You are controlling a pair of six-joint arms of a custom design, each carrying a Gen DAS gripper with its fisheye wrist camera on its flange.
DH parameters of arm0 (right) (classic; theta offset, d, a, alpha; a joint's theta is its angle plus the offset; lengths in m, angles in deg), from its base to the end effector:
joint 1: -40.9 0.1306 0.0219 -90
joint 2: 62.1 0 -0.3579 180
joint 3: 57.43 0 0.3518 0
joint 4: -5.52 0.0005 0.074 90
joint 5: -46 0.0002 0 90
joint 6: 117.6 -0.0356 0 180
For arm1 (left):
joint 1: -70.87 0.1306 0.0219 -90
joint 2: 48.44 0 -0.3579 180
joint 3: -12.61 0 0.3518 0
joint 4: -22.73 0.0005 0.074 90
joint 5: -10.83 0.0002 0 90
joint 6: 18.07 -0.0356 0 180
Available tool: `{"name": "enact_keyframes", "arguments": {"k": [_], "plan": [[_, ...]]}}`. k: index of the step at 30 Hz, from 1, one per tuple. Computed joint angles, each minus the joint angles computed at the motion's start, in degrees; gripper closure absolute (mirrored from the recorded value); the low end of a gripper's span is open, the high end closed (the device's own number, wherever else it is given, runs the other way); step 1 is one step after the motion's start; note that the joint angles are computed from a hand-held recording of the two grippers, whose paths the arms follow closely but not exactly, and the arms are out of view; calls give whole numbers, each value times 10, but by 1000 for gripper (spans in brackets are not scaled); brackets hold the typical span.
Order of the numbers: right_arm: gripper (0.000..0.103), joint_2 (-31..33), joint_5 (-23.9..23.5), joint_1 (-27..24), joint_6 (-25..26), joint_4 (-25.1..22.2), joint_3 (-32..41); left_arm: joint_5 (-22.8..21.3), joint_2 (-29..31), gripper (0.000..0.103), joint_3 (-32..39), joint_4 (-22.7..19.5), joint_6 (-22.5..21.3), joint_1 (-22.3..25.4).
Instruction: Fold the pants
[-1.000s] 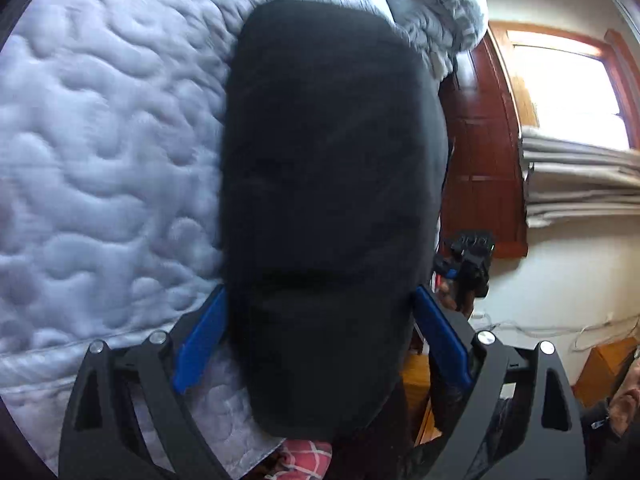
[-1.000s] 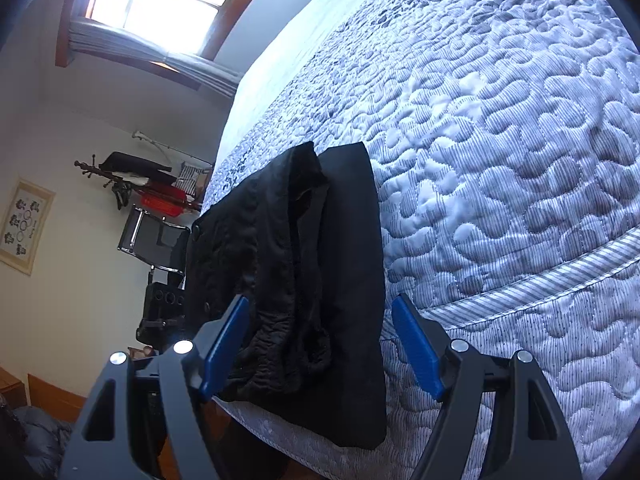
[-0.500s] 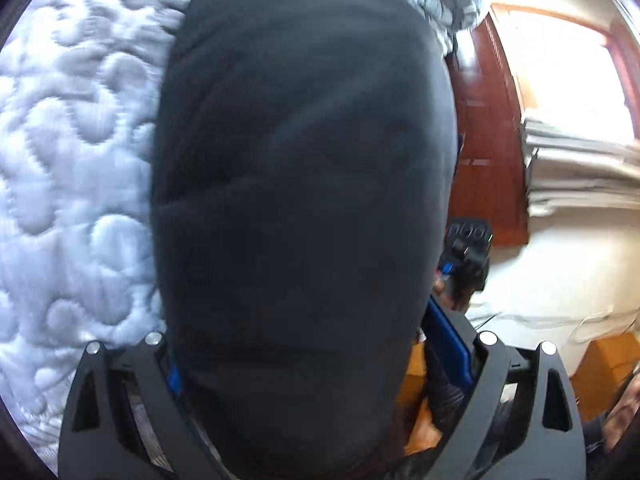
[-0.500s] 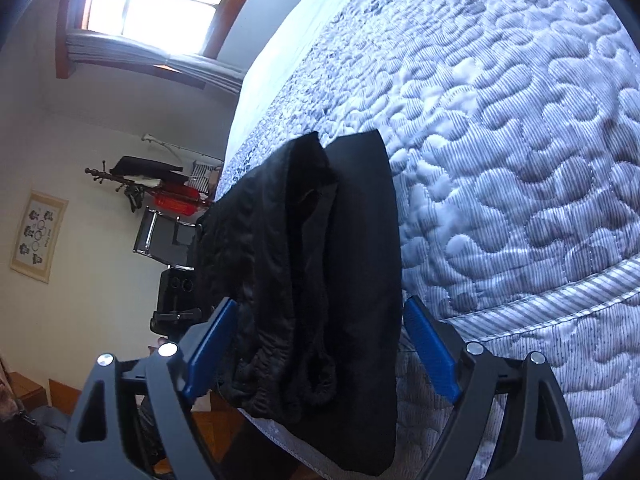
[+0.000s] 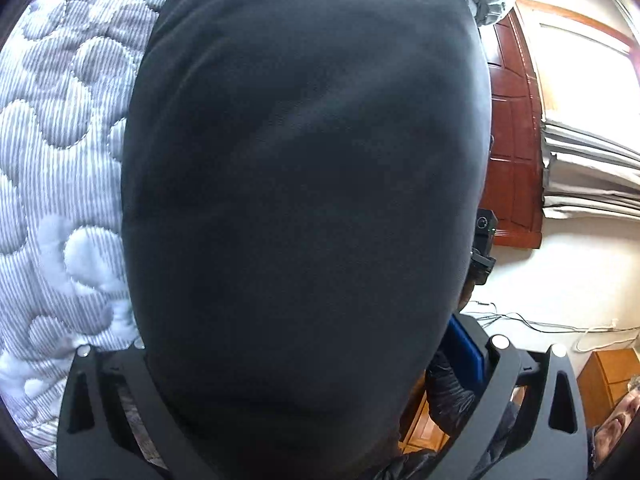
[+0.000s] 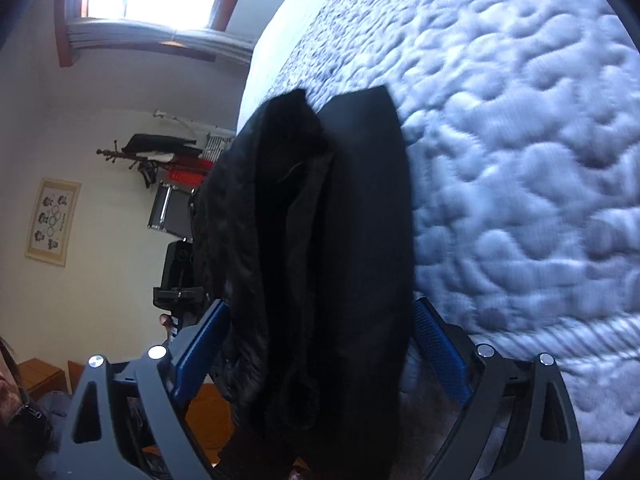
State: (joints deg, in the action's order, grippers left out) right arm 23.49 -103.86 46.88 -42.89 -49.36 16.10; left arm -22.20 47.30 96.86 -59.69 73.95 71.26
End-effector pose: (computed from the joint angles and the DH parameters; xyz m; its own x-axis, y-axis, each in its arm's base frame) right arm 0.3690 0.0691 0.3293 -0.9853 0.0299 -0.1680 -0.1341 0.4729 0.8708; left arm 0.3961 -0.0277 0.3235 -0.9949 -0.0260 0.0976 -0.0960 0.5441 -0.8335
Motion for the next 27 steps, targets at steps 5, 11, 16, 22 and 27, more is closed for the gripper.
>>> {"name": "enact_keyframes", "arguments": {"k": [5, 11, 16, 22, 27], "plan": [[32, -12, 67, 45, 3, 17, 3, -39, -37, 3, -15, 57, 65, -15], [61, -39, 66, 45, -12, 44, -2, -53, -56, 29, -24, 67, 55, 7], [67, -57, 87, 60, -27, 62, 23, -17, -66, 58, -32, 86, 56, 23], [68, -56, 115, 77, -13, 41, 79, 11, -87, 65, -45, 173, 115, 22], [68, -11, 116, 81, -10, 41, 148, 12, -72, 65, -4, 191, 114, 41]]}}
